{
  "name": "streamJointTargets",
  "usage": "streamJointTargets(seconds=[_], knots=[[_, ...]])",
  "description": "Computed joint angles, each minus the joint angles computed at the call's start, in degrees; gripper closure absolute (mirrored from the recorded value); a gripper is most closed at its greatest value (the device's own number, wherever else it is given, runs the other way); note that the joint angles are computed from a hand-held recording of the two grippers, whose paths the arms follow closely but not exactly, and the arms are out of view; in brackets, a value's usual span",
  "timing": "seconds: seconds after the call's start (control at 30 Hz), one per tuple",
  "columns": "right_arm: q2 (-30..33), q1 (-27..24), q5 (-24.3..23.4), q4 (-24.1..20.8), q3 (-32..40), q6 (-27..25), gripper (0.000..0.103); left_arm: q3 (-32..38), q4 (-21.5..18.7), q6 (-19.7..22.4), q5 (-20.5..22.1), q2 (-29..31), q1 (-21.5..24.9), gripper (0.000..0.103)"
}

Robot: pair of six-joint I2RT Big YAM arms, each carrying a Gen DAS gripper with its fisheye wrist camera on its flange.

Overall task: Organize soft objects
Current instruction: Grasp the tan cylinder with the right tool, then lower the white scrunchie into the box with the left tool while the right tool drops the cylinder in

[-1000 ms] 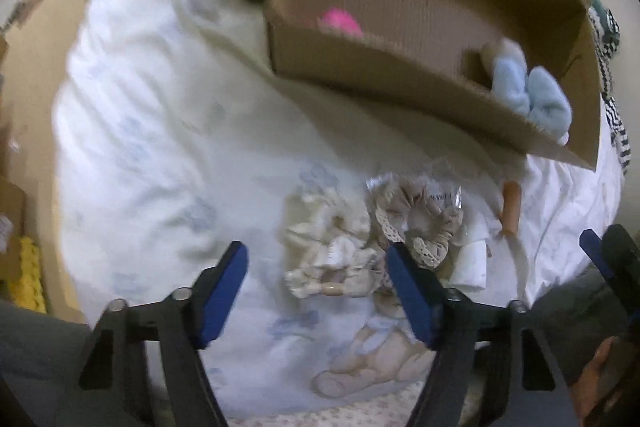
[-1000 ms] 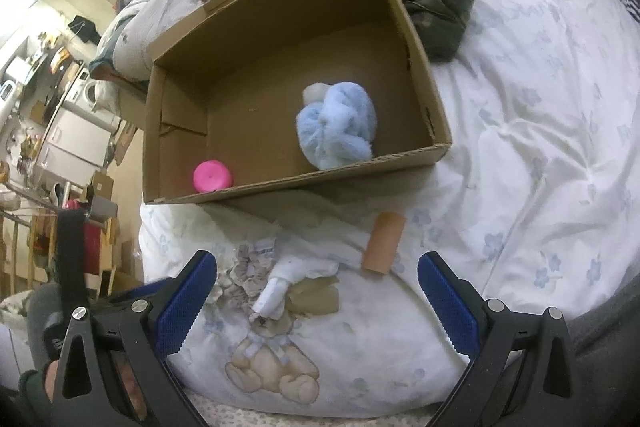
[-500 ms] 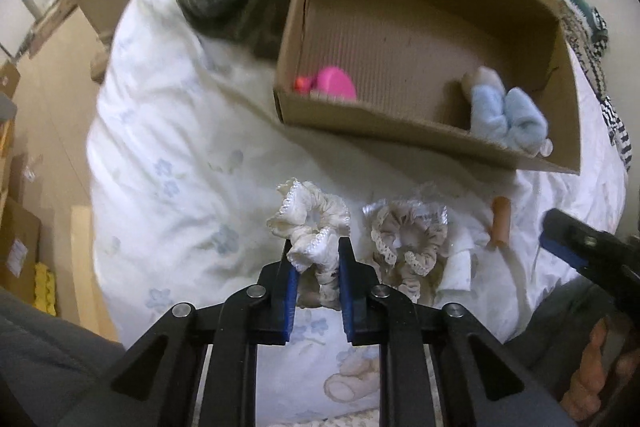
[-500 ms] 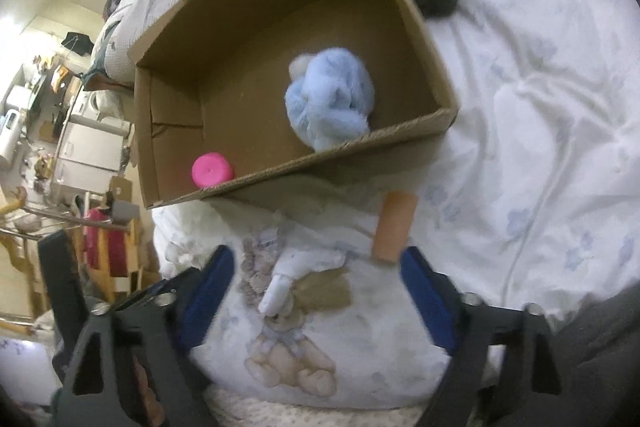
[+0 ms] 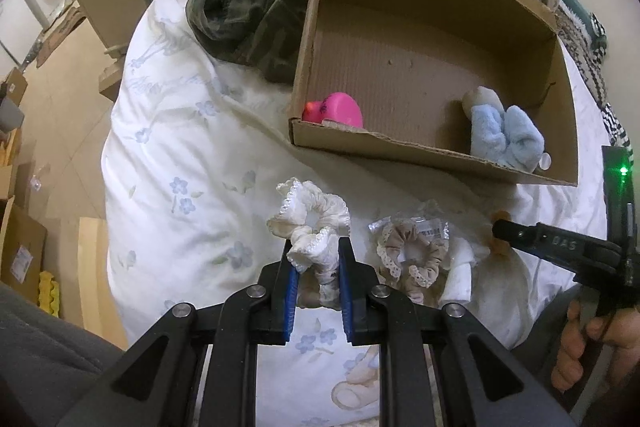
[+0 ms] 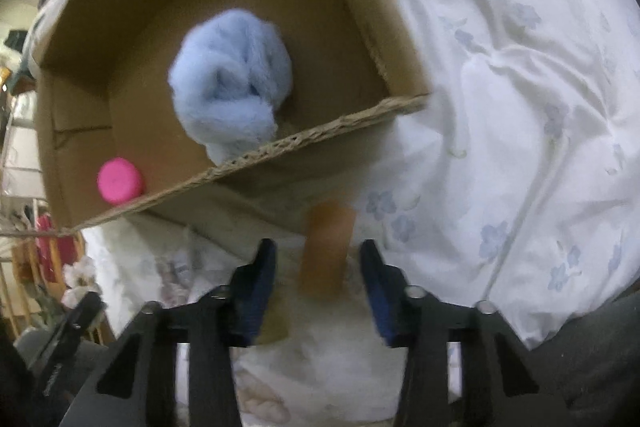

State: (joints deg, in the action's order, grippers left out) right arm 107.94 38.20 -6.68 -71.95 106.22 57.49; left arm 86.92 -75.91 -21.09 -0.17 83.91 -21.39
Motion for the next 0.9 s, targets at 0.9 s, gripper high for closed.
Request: streamJointTargets(seconds=[0.9], knots=[[-3.87,2.54,4.51,8.71,7.49,-9.4,0.093,15.01,-0.34,5.95,-4.85,4.44,-2.32,0.087]])
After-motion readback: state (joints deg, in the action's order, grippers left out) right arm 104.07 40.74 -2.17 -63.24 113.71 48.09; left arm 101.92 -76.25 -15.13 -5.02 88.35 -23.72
